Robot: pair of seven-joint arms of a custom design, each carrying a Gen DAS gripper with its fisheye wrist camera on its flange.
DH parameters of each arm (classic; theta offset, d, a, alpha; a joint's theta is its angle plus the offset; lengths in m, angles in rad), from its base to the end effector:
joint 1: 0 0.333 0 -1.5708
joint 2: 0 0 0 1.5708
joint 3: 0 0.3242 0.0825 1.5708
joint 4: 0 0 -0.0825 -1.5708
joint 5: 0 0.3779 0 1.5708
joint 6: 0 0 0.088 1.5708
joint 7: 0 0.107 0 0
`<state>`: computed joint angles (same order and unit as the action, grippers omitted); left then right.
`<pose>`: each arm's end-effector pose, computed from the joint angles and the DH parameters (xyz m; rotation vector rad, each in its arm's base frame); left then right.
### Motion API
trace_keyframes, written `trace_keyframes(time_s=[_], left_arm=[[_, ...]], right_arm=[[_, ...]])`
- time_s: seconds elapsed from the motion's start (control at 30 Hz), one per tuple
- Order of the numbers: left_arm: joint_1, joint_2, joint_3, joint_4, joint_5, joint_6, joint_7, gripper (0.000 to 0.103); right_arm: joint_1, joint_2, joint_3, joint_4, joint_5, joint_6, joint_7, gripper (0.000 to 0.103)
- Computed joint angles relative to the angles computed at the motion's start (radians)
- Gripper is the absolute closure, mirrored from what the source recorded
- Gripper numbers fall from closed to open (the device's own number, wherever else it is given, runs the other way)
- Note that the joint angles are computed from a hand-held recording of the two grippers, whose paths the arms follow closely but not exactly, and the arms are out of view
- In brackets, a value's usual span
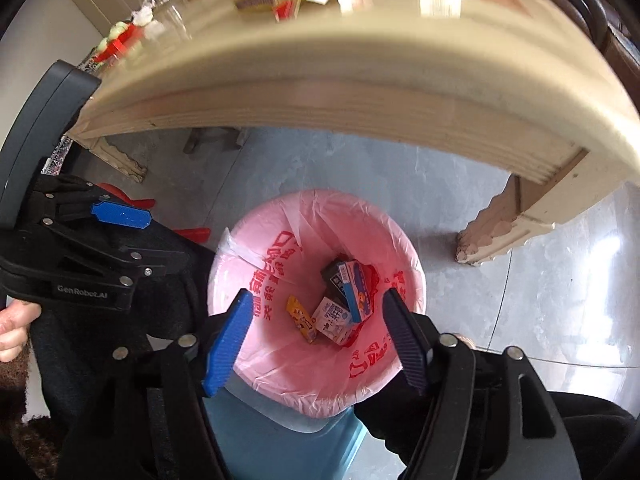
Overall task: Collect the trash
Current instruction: 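Raise both tools from the bin back over the table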
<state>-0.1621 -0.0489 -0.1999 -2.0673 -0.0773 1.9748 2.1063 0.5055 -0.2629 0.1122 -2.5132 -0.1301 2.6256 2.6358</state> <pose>0.4901 -0.1921 0.4605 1.0604 -2.8794 0.0275 0.3746 0.2711 0.4259 -1.5891 2.2584 -0.1301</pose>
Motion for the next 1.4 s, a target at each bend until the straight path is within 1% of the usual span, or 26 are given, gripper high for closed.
trace_keyframes(time_s=[0.1, 0.13, 0.2, 0.27, 0.33, 0.37, 0.4, 0.5, 0.53, 0.6, 0.63, 0.77, 0.87, 1.07, 1.23, 1.4], left_arm=[[0.012, -0.051, 0.01, 0.075, -0.021, 0.006, 0.024, 0.037], [0.015, -0.061, 0.01, 0.106, -0.018, 0.011, 0.031, 0.037], [0.02, -0.064, 0.008, 0.188, -0.016, 0.018, 0.046, 0.031], [0.023, -0.063, 0.002, 0.262, 0.005, 0.051, 0.047, 0.03], [0.019, -0.061, -0.008, 0.313, 0.043, 0.095, 0.068, 0.027], [0.015, -0.058, -0.015, 0.337, 0.068, 0.127, 0.077, 0.023], [0.013, -0.055, -0.021, 0.352, 0.095, 0.157, 0.073, 0.022], [-0.002, -0.029, -0.042, 0.408, 0.2, 0.228, 0.059, 0.022], [-0.008, -0.019, -0.045, 0.426, 0.222, 0.234, 0.058, 0.022], [-0.025, 0.018, -0.05, 0.486, 0.256, 0.215, 0.059, 0.022], [-0.033, 0.041, -0.048, 0.527, 0.261, 0.191, 0.066, 0.022], [-0.077, 0.138, -0.037, 0.701, 0.237, 0.062, 0.075, 0.022], [-0.1, 0.185, -0.021, 0.767, 0.222, 0.008, 0.072, 0.021], [-0.144, 0.258, 0.007, 0.807, 0.255, -0.02, 0.04, 0.021], [-0.173, 0.294, 0.023, 0.772, 0.305, 0.008, 0.021, 0.022], [-0.193, 0.358, 0.032, 0.802, 0.308, -0.003, 0.024, 0.022]], right_arm=[[-0.017, -0.094, 0.003, 0.019, -0.05, -0.052, 0.0, 0.029], [-0.022, -0.121, 0.0, 0.036, -0.067, -0.079, -0.013, 0.027], [-0.033, -0.157, -0.005, 0.09, -0.094, -0.151, -0.042, 0.021], [-0.046, -0.184, -0.014, 0.152, -0.116, -0.21, -0.08, 0.02], [-0.066, -0.191, -0.02, 0.232, -0.147, -0.273, -0.128, 0.016], [-0.076, -0.188, -0.025, 0.273, -0.156, -0.3, -0.154, 0.014], [-0.089, -0.182, -0.027, 0.315, -0.166, -0.326, -0.173, 0.011], [-0.107, -0.152, -0.065, 0.425, -0.139, -0.358, -0.273, 0.01], [-0.117, -0.138, -0.072, 0.46, -0.131, -0.366, -0.296, 0.01], [-0.138, -0.111, -0.088, 0.52, -0.108, -0.38, -0.343, 0.01], [-0.147, -0.099, -0.096, 0.547, -0.094, -0.383, -0.365, 0.01], [-0.186, -0.028, -0.109, 0.674, -0.057, -0.417, -0.444, 0.01], [-0.211, 0.008, -0.113, 0.719, -0.026, -0.411, -0.483, 0.01], [-0.243, 0.057, -0.128, 0.727, 0.072, -0.362, -0.541, 0.01], [-0.26, 0.09, -0.136, 0.698, 0.148, -0.333, -0.579, 0.01], [-0.278, 0.125, -0.139, 0.678, 0.211, -0.324, -0.612, 0.01]])
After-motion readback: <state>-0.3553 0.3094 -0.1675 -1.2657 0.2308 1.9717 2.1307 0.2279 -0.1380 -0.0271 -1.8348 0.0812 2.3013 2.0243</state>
